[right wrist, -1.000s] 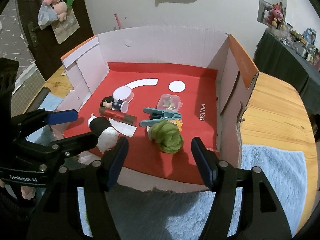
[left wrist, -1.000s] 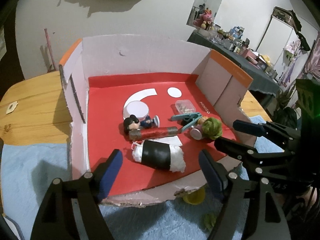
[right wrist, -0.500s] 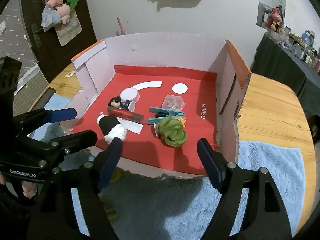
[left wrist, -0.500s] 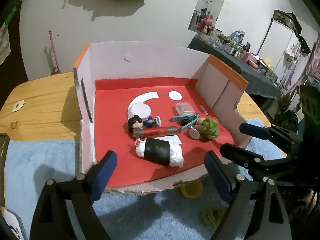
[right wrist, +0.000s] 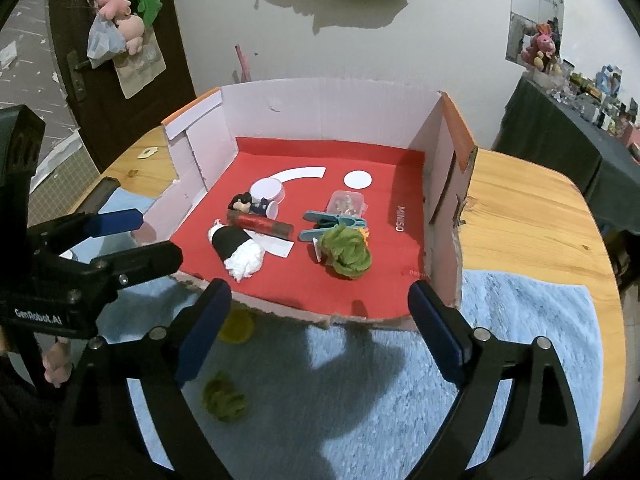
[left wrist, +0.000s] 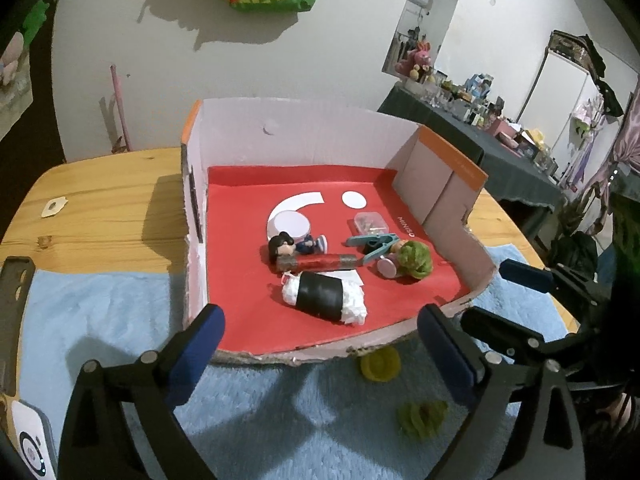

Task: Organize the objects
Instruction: 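Withdraw both tools from the box back toward the towel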

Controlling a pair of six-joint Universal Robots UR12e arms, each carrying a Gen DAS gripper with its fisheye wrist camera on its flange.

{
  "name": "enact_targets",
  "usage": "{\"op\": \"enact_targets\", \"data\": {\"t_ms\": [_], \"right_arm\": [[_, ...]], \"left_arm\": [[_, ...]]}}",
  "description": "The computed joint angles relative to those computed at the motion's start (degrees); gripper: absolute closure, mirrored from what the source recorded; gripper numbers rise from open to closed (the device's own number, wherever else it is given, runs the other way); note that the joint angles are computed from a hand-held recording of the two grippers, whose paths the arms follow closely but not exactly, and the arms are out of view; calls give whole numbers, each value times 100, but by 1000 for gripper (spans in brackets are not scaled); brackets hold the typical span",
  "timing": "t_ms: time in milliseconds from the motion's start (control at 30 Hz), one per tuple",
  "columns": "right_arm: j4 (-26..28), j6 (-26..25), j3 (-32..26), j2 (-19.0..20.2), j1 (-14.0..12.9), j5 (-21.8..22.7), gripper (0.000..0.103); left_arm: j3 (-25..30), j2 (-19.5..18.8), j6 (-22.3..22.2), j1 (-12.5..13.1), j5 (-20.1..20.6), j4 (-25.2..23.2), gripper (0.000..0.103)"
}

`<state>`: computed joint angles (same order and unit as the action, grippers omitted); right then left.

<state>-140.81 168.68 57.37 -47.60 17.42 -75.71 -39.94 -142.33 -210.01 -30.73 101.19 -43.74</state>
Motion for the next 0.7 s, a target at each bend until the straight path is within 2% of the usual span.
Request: {"op": "enact_targets", "data": {"t_ms": [100,367,700], "right_arm": [[-129,26,132,-76,-1,2,6],[-378,59,484,-293,-8,28,5],[-645,-37,907,-548,20,11,5]], "left_arm": [[-42,32,33,-42,174,-22,2],[-221,150,98,-125,460,-29,0],[-561,327,95,-180,470,166,0]]}}
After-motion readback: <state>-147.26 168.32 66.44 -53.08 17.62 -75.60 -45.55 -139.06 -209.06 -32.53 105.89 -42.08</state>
